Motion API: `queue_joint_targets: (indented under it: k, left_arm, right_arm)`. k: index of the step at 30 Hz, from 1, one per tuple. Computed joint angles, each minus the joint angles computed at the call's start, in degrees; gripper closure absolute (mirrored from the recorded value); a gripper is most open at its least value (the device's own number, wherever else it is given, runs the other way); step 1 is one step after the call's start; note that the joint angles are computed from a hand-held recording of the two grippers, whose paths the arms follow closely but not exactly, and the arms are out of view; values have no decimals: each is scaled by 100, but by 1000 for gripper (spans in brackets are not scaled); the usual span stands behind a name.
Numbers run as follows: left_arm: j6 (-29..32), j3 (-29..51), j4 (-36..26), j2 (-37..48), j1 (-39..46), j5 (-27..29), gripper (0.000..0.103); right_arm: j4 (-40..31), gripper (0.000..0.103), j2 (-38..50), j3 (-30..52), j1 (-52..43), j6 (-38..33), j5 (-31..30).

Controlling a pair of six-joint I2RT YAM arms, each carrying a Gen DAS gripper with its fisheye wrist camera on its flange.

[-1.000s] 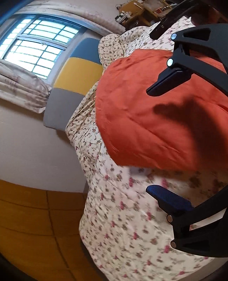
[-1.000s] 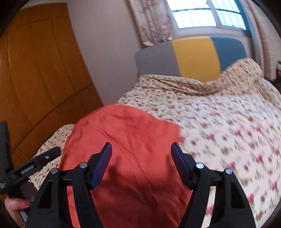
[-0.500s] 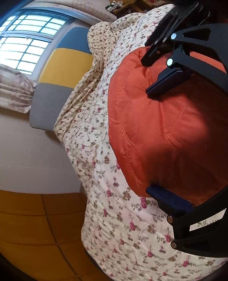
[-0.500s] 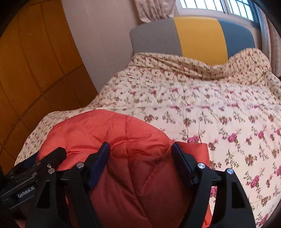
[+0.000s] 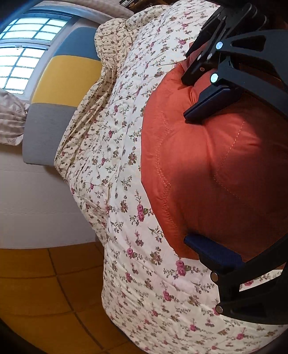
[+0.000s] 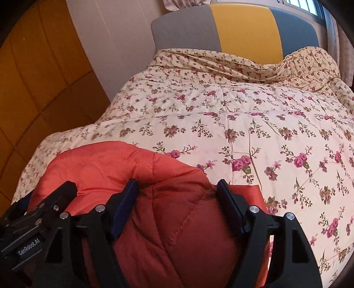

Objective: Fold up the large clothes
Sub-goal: 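Press the folded bundle flat with both grippers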

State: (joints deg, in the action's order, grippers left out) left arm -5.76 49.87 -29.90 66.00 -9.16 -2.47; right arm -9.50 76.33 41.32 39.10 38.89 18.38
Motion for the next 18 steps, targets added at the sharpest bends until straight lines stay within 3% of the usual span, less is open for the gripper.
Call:
queue_joint_targets:
  k: [8, 18]
  left_arm:
    - [-28, -106, 372, 288, -86, -135, 3]
    - [24, -417, 479, -266, -78, -76, 3]
  right_arm:
    - [370, 30, 285, -77, -172, -17, -130]
    - [226, 24, -388, -397, 273, 145, 515]
